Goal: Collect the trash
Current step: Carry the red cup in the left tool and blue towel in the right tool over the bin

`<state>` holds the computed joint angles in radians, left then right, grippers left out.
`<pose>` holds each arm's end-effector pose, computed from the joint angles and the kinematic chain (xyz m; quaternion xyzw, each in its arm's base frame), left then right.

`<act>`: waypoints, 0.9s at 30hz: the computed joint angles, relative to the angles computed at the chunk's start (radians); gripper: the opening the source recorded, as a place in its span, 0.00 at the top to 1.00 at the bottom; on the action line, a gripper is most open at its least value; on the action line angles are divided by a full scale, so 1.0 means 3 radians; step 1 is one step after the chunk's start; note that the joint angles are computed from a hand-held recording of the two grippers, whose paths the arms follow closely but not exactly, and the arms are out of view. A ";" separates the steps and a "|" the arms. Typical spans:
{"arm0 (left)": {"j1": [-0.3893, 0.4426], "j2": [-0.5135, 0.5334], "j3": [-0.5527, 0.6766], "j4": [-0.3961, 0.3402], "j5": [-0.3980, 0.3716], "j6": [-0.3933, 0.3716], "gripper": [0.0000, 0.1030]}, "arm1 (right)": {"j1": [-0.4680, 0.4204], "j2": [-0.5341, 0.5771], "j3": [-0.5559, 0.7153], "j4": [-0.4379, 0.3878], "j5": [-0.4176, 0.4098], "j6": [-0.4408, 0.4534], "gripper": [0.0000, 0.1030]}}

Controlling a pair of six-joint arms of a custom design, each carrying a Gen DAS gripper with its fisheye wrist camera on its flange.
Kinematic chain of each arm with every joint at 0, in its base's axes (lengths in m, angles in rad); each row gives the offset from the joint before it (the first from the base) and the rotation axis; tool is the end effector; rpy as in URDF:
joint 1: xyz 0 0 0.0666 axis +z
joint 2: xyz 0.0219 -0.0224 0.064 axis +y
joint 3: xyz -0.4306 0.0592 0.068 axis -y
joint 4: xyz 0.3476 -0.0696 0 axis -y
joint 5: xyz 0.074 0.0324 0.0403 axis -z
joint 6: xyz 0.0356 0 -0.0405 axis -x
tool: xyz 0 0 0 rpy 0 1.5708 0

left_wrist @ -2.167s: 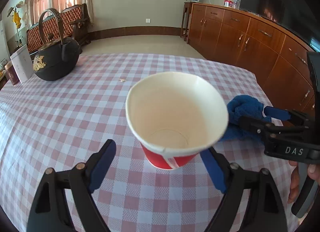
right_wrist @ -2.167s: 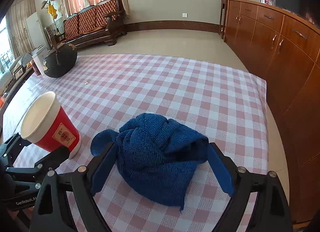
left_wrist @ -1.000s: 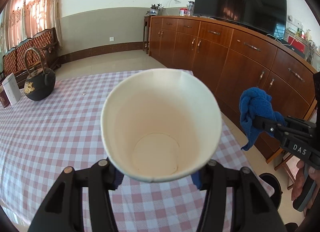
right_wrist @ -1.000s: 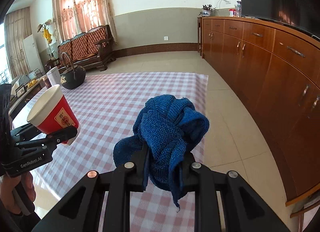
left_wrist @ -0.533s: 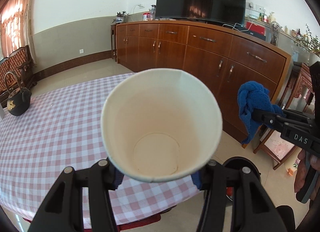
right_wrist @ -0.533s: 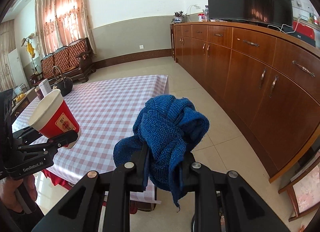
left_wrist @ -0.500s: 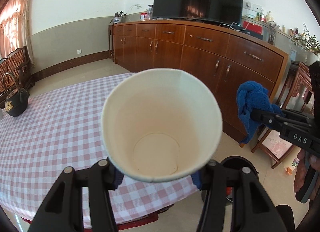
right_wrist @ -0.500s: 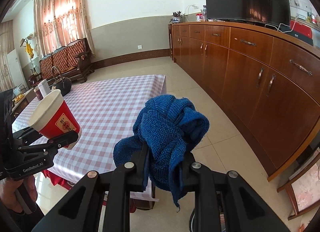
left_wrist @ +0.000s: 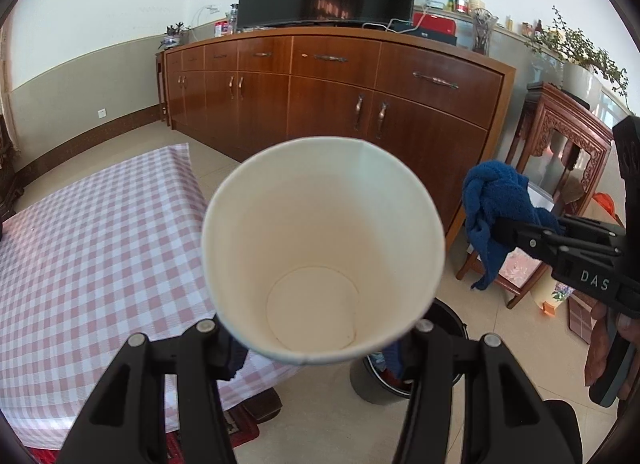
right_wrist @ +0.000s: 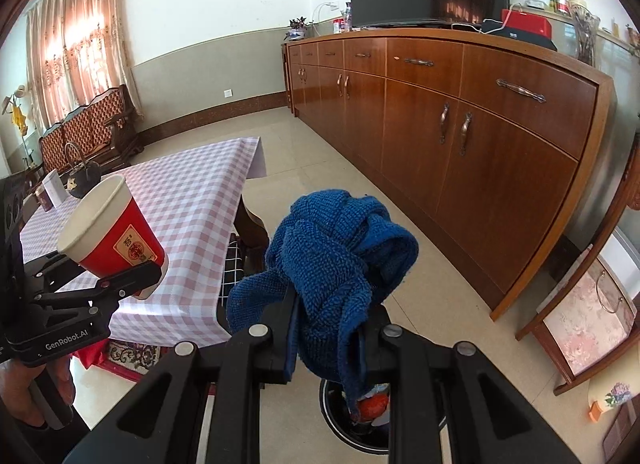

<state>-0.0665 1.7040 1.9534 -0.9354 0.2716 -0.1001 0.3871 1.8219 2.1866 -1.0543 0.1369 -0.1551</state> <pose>0.5651 -0.0476 0.5654 0.1323 0.8875 -0.1152 0.4262 0.5610 0.2230 0.5851 -0.0755 0.8997 0.0543 0.4265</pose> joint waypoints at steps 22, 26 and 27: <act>-0.0564 0.0296 -0.0153 -0.0161 0.0003 -0.0279 0.47 | -0.0628 -0.0344 -0.1255 0.0328 -0.0471 0.0275 0.77; -0.0633 0.0444 -0.0072 -0.0264 -0.0010 -0.0319 0.47 | -0.0697 -0.0230 -0.1325 0.0312 -0.0605 0.0392 0.77; -0.0651 0.0486 -0.0053 -0.0294 -0.0003 -0.0336 0.47 | -0.0712 -0.0186 -0.1313 0.0290 -0.0642 0.0428 0.77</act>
